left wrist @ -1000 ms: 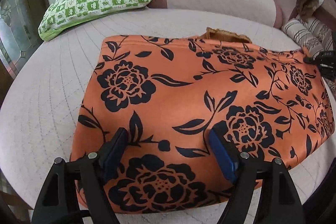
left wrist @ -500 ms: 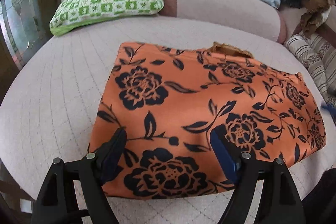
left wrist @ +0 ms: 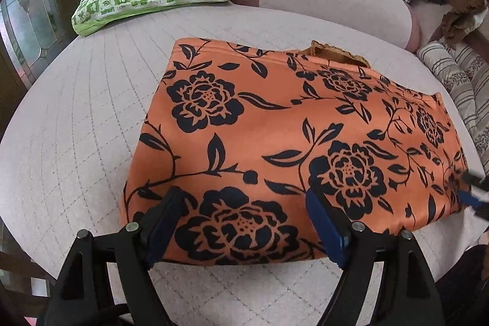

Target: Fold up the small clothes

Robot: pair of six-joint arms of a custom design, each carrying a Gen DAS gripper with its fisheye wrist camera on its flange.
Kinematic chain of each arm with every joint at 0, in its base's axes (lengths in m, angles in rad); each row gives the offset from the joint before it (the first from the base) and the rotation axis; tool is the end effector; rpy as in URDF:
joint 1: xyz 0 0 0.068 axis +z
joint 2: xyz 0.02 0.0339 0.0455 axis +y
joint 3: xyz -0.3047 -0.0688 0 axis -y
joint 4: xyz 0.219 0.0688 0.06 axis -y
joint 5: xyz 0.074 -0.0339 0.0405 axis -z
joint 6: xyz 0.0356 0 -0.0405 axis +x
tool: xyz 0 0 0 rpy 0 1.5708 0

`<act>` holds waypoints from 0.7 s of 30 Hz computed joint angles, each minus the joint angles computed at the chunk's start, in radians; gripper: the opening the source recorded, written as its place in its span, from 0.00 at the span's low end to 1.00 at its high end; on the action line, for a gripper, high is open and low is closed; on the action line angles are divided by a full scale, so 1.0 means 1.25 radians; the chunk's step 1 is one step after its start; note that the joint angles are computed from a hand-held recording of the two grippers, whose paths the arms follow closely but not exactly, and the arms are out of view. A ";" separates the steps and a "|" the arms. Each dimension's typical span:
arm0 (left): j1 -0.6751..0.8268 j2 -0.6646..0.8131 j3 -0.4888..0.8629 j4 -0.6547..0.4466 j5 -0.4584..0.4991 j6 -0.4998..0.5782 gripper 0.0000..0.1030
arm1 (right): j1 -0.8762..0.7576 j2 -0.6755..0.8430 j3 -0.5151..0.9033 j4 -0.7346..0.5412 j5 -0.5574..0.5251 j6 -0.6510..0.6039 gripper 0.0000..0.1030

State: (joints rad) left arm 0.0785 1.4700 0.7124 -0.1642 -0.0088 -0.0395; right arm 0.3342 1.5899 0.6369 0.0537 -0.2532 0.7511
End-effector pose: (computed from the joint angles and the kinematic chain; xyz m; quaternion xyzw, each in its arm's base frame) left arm 0.2551 0.0204 0.2224 -0.0573 0.9461 0.0104 0.3187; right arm 0.2513 0.0967 0.1895 0.1531 0.9249 0.2709 0.2183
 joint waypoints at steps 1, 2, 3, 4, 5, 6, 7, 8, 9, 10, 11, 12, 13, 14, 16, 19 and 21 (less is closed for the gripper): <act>0.003 -0.004 -0.005 0.007 -0.001 0.002 0.80 | -0.005 -0.035 -0.005 -0.014 -0.005 0.001 0.72; 0.004 -0.003 -0.007 0.010 -0.005 0.001 0.80 | 0.001 -0.066 0.005 -0.040 0.003 -0.010 0.72; 0.007 0.001 -0.004 0.006 -0.003 0.000 0.80 | 0.008 -0.077 0.012 -0.050 0.013 -0.018 0.72; 0.010 0.002 -0.002 0.003 0.001 -0.002 0.80 | 0.017 -0.097 0.010 -0.056 0.023 -0.028 0.72; 0.011 0.000 -0.003 0.005 0.001 -0.006 0.80 | 0.016 -0.110 -0.001 -0.041 0.012 -0.032 0.73; 0.010 0.000 -0.002 0.004 -0.002 -0.007 0.80 | 0.018 -0.106 -0.008 -0.023 0.005 -0.027 0.74; 0.007 0.001 0.002 -0.003 -0.005 -0.008 0.80 | 0.014 -0.089 -0.019 -0.008 0.000 -0.021 0.74; 0.006 -0.003 0.004 -0.009 -0.003 -0.007 0.80 | 0.033 -0.060 -0.012 -0.013 0.019 0.002 0.74; 0.005 -0.007 0.003 -0.011 -0.003 -0.006 0.80 | 0.016 -0.022 -0.002 -0.040 0.010 0.017 0.73; 0.003 -0.015 0.000 -0.011 -0.007 -0.002 0.80 | 0.012 -0.024 -0.031 0.022 -0.005 0.060 0.73; -0.001 -0.020 -0.002 -0.005 -0.015 0.000 0.80 | 0.007 -0.066 -0.067 0.063 -0.001 0.084 0.73; -0.003 -0.021 -0.001 -0.005 -0.020 -0.002 0.80 | 0.004 -0.097 -0.082 0.060 0.004 0.085 0.73; -0.008 -0.018 0.004 -0.010 -0.024 -0.010 0.80 | 0.005 -0.134 -0.096 0.055 0.022 0.084 0.73; -0.012 -0.015 0.011 -0.016 -0.022 -0.019 0.80 | 0.004 -0.156 -0.111 0.056 0.035 0.090 0.73; -0.032 -0.013 0.021 -0.022 -0.027 -0.037 0.80 | -0.029 -0.178 -0.160 0.077 0.015 0.128 0.73; -0.091 -0.008 0.038 -0.024 -0.057 -0.046 0.80 | -0.115 -0.164 -0.237 0.151 -0.085 0.175 0.73; -0.145 0.009 0.063 -0.031 -0.086 -0.054 0.80 | -0.148 -0.162 -0.269 0.202 -0.122 0.181 0.73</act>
State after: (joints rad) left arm -0.1032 1.4812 0.7909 -0.2028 -0.1165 -0.1070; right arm 0.1490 1.3868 0.3003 0.3066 -0.4056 0.9776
